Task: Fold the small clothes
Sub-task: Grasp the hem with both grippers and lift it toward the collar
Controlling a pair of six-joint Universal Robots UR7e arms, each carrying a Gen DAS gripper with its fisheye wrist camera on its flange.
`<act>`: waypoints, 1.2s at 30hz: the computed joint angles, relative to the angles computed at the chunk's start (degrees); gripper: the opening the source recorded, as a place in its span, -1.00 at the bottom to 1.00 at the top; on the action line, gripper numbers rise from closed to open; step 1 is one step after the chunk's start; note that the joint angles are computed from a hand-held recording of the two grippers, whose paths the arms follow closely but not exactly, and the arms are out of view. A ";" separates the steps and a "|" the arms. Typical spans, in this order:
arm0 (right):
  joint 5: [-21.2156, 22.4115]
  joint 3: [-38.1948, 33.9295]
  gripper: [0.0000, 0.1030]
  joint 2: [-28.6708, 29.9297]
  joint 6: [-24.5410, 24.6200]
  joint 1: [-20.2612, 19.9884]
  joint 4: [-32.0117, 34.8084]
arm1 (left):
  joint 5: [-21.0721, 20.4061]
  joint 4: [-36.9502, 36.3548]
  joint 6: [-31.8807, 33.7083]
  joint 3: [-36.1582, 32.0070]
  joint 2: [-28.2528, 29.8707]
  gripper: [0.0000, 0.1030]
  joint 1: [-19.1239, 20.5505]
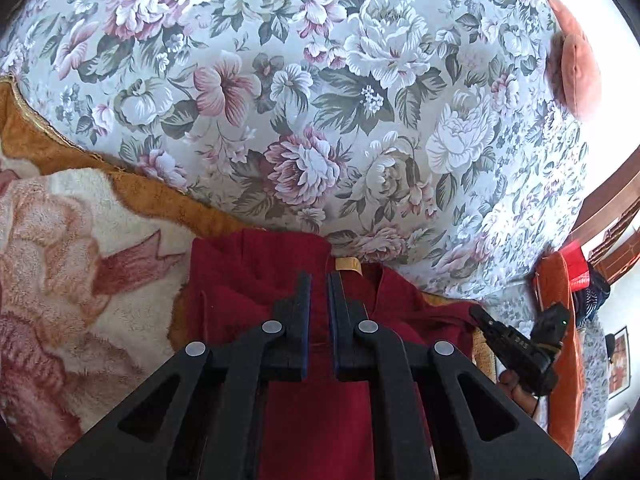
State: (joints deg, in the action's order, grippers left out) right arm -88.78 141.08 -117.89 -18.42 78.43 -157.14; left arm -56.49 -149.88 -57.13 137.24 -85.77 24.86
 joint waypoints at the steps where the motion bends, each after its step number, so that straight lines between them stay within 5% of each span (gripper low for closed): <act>1: -2.67 -0.17 -0.88 2.57 -0.58 0.24 -1.63 | -0.71 1.11 -0.53 -0.06 -0.06 -0.87 0.31; 4: -3.71 -0.41 -0.88 4.71 -0.42 -1.67 0.75 | -0.47 5.74 -3.03 1.23 -2.13 -0.72 -0.92; 6: -0.57 0.54 -0.86 2.16 -0.67 -3.79 1.94 | 0.32 8.53 -5.16 2.25 -3.74 0.03 -1.83; 8: 0.39 0.45 -0.80 -0.39 -0.93 -4.52 5.18 | -0.67 7.62 -6.26 3.37 -4.73 0.20 -1.25; 13: 3.12 0.85 -0.54 -4.70 -1.26 -5.29 9.53 | -5.82 7.48 -7.04 4.10 -5.07 0.20 0.43; 20: 3.10 2.21 -0.54 -3.60 -1.41 -4.88 8.37 | -10.94 6.96 -8.51 4.93 -4.10 0.19 0.72; 25: 2.40 2.57 -0.54 -2.89 -1.74 -4.21 7.12 | -8.64 5.13 -4.71 3.13 -2.08 -0.79 0.78; 31: 1.81 2.59 -0.54 -2.04 -1.22 -3.38 6.29 | -1.03 5.76 3.45 -2.28 0.86 -0.87 -1.08; 36: -1.01 3.04 -0.54 0.74 -1.23 -1.23 0.59 | 6.68 7.98 4.14 -4.35 4.56 -0.87 2.17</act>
